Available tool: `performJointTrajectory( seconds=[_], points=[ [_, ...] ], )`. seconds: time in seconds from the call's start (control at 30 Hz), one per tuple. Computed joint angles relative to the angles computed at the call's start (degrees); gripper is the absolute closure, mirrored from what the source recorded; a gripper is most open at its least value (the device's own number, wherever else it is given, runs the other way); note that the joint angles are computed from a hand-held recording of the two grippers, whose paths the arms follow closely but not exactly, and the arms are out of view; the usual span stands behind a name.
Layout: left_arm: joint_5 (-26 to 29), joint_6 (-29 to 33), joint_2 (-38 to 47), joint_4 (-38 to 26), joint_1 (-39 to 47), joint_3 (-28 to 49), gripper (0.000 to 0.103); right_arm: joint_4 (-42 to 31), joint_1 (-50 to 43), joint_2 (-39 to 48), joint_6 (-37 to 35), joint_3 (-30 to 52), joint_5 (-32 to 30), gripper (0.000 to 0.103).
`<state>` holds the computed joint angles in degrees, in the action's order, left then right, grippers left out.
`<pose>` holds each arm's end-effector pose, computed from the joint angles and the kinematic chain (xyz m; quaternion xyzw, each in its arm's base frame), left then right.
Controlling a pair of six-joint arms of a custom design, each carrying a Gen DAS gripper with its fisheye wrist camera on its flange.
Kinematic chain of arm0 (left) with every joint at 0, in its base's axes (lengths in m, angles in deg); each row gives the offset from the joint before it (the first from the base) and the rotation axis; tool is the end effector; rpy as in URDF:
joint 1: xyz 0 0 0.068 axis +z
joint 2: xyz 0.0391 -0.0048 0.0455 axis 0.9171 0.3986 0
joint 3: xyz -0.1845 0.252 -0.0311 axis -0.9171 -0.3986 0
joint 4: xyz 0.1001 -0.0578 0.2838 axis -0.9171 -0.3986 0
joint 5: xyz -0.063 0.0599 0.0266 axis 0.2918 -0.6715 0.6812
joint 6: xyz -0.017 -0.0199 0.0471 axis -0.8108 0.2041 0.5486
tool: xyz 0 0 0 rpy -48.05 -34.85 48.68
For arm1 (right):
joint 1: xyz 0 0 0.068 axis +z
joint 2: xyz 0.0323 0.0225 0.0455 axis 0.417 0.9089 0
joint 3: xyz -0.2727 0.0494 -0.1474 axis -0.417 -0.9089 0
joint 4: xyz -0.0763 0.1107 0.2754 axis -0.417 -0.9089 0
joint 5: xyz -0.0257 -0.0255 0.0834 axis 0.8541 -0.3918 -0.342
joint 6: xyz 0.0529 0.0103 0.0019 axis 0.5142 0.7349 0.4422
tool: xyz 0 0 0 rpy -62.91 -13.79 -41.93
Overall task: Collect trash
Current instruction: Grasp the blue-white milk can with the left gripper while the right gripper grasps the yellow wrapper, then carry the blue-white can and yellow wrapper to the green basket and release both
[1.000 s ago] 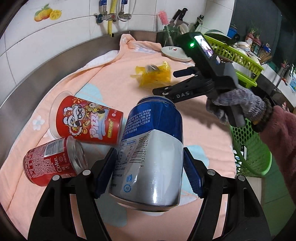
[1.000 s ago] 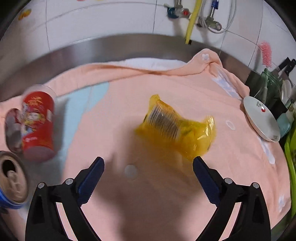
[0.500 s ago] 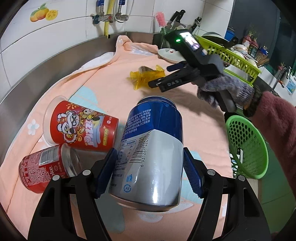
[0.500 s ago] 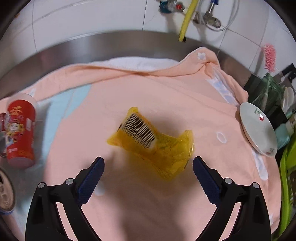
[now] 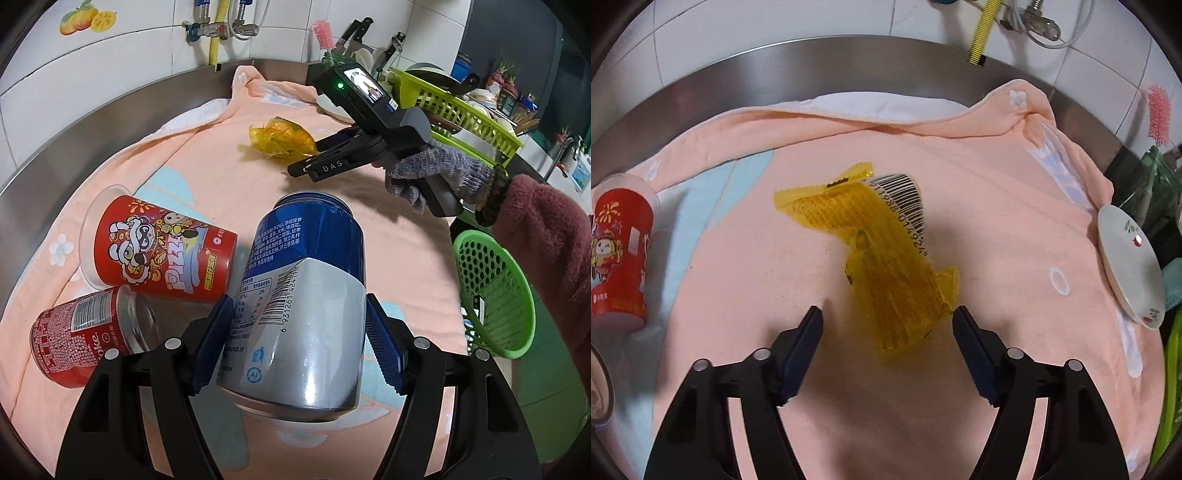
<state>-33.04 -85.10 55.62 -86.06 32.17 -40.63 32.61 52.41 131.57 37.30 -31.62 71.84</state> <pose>0.1337 -0.0975 0.1413 0.2789 0.8931 -0.1755 0.3062 0.2963 0.1491 0.0869 -0.2142 0.9398 -0.0217 0.2655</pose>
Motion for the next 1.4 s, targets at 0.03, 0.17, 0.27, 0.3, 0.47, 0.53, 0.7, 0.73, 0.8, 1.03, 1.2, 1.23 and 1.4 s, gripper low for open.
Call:
performJointTrajectory(
  seconds=[0.03,0.17,0.27,0.3,0.47,0.53,0.7,0.73,0.8,1.03,1.2,1.23,1.4],
  points=[
    [0.09,-0.14,-0.03,-0.04,-0.02,-0.02,0.033,-0.14,0.09,-0.07,0.03,0.06,0.13,0.032],
    [0.59,0.37,0.72,0.3,0.46,-0.1,0.033,-0.05,1.49,-0.85,-1.03,-0.01,2.85,0.015],
    [0.96,0.46,0.59,0.21,0.92,-0.08,0.033,-0.4,1.91,-0.83,-1.31,0.61,4.03,0.013],
    [1.19,0.48,0.44,0.15,1.15,-0.12,0.033,-0.33,1.99,-0.76,-1.6,0.75,4.15,0.012],
    [1.97,0.74,0.1,-0.12,2.11,-0.22,0.033,-1.01,3.08,2.74,-3.57,4.09,3.84,0.012],
    [2.23,0.92,0.32,-0.04,2.61,-0.26,0.033,-1.14,3.55,4.71,-3.58,5.79,5.01,0.012],
    [2.86,1.73,0.6,-0.3,4.04,-0.15,0.033,-1.31,3.35,7.01,-1.53,7.97,3.0,0.036],
    [3.01,1.91,0.71,-0.26,4.32,-0.13,0.033,-1.88,3.34,7.48,-0.51,8.43,3.4,0.04],
    [3.23,2.0,0.47,-0.34,4.75,-0.28,0.033,-0.63,3.46,6.9,0.13,7.4,2.97,0.049],
    [3.1,1.15,-1.48,-1.47,4.5,-0.91,0.033,3.47,4.03,-0.06,5.61,0.47,1.42,0.054],
    [1.79,-0.87,-8.36,-6.48,1.57,-0.85,0.033,1.82,7.22,-11.66,13.09,-7.87,3.02,0.054],
    [1.48,-1.42,-9.63,-7.44,0.78,-0.81,0.033,0.65,8.62,-15.28,14.95,-10.07,3.87,0.054],
    [-3.17,-6.72,-17.57,-13.77,-8.04,-0.17,0.033,-15.95,20.0,-38.33,30.32,-19.61,12.69,0.054]
  ],
)
